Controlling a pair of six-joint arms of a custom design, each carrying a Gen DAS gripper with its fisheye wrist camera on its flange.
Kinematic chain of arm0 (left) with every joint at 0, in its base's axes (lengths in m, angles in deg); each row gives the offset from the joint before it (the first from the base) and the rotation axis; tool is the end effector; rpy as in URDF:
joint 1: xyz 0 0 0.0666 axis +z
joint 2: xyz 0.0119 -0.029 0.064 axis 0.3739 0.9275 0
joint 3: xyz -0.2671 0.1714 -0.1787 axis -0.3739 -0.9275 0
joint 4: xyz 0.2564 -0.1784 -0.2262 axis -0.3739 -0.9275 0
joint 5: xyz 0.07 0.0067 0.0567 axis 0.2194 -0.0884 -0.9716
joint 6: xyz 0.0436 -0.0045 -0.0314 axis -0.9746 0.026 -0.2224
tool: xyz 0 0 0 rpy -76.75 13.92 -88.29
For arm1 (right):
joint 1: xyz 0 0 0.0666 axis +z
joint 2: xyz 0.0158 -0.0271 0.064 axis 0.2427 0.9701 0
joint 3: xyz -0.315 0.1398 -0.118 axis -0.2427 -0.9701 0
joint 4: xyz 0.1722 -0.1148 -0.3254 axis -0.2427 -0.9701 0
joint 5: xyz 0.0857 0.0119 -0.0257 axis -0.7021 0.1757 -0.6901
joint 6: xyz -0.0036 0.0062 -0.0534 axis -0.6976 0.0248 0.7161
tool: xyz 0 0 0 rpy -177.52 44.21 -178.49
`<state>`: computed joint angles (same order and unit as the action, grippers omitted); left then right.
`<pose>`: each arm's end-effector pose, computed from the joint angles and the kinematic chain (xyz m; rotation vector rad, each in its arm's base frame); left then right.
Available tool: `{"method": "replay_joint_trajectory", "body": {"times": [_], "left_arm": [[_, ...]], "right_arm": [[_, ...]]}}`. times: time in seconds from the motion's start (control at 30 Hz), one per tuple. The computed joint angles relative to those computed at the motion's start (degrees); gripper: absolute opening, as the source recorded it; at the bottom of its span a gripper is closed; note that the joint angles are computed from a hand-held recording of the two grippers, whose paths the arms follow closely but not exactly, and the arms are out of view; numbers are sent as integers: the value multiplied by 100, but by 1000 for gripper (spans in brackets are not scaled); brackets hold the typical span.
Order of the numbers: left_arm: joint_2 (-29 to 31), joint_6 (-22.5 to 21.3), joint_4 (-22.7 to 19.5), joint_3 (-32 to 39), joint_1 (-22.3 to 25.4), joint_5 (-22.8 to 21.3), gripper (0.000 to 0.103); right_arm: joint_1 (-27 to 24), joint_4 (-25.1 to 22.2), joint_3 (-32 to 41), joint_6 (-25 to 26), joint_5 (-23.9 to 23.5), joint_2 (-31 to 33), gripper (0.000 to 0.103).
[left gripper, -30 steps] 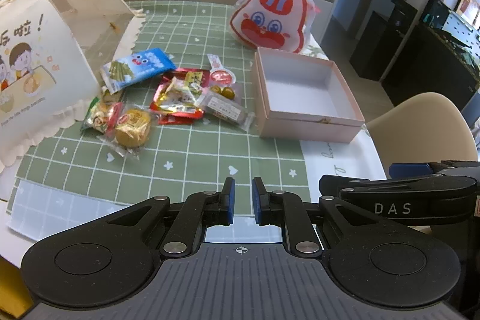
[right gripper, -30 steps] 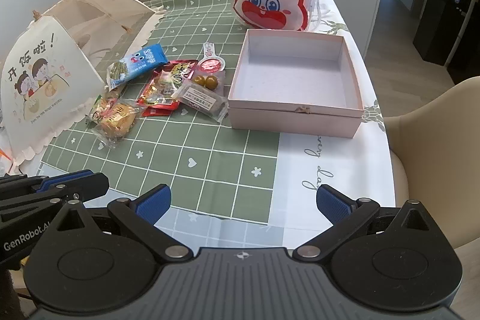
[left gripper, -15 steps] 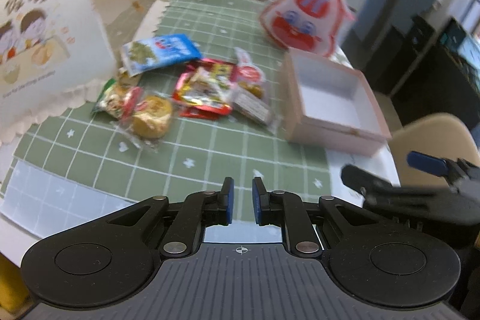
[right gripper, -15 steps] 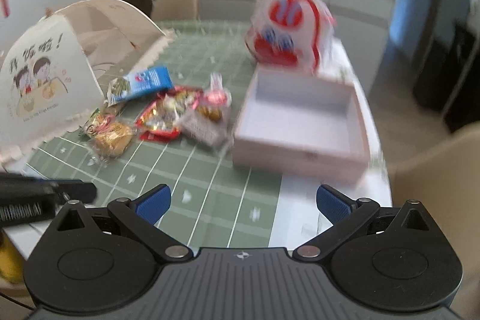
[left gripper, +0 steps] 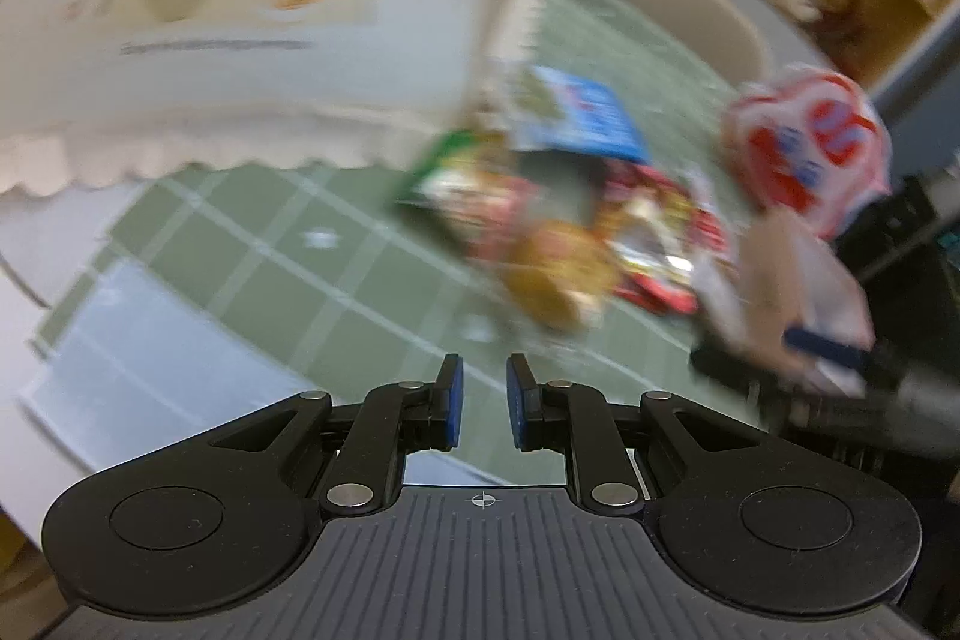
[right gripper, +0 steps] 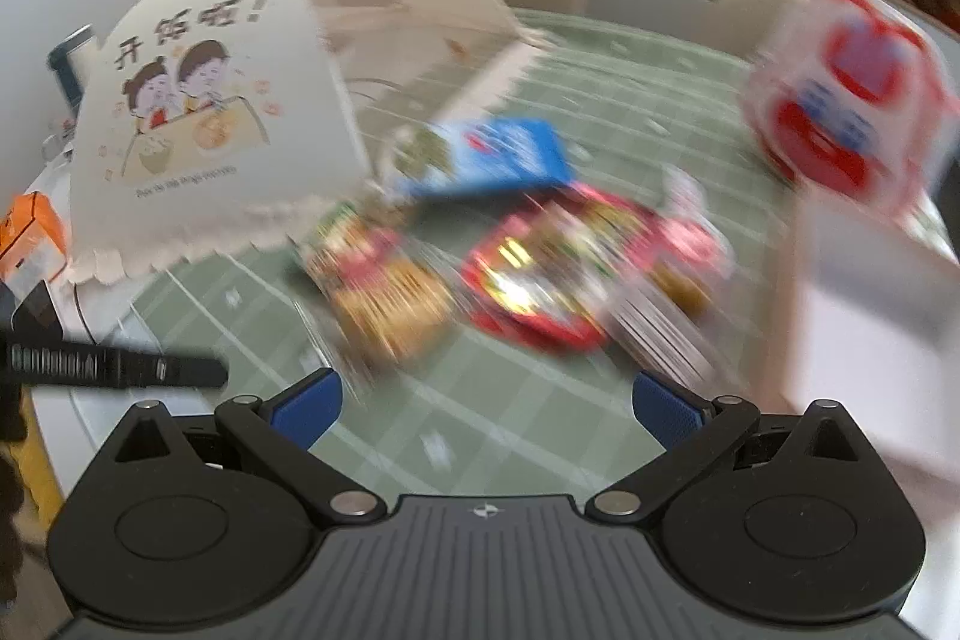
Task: Organize snacks
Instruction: 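Grasp the green candy bag with the right tool while the left tool reaches for the bun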
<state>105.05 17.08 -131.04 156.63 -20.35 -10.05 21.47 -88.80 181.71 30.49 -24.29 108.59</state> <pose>0.2628 -0.2159 0.4804 -1.0994 2.2382 -0.2056 0.4288 0.0747 0.4902 -1.1902 2.1716 0.5098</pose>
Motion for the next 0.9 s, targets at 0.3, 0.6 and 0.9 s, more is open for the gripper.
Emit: {"method": "replay_joint_trajectory", "body": {"times": [0.3, 0.6, 0.9], "left_arm": [[-735, -6, 267, -806, 238, 446, 18], [-967, 203, 311, -1116, 306, 534, 18], [-483, -1782, 1118, -602, 783, 615, 18]], "right_arm": [[1717, 578, 266, 925, 413, 927, 103], [1890, 316, 562, 859, 560, 1266, 62], [731, -269, 1227, 14, -462, 970, 59]]}}
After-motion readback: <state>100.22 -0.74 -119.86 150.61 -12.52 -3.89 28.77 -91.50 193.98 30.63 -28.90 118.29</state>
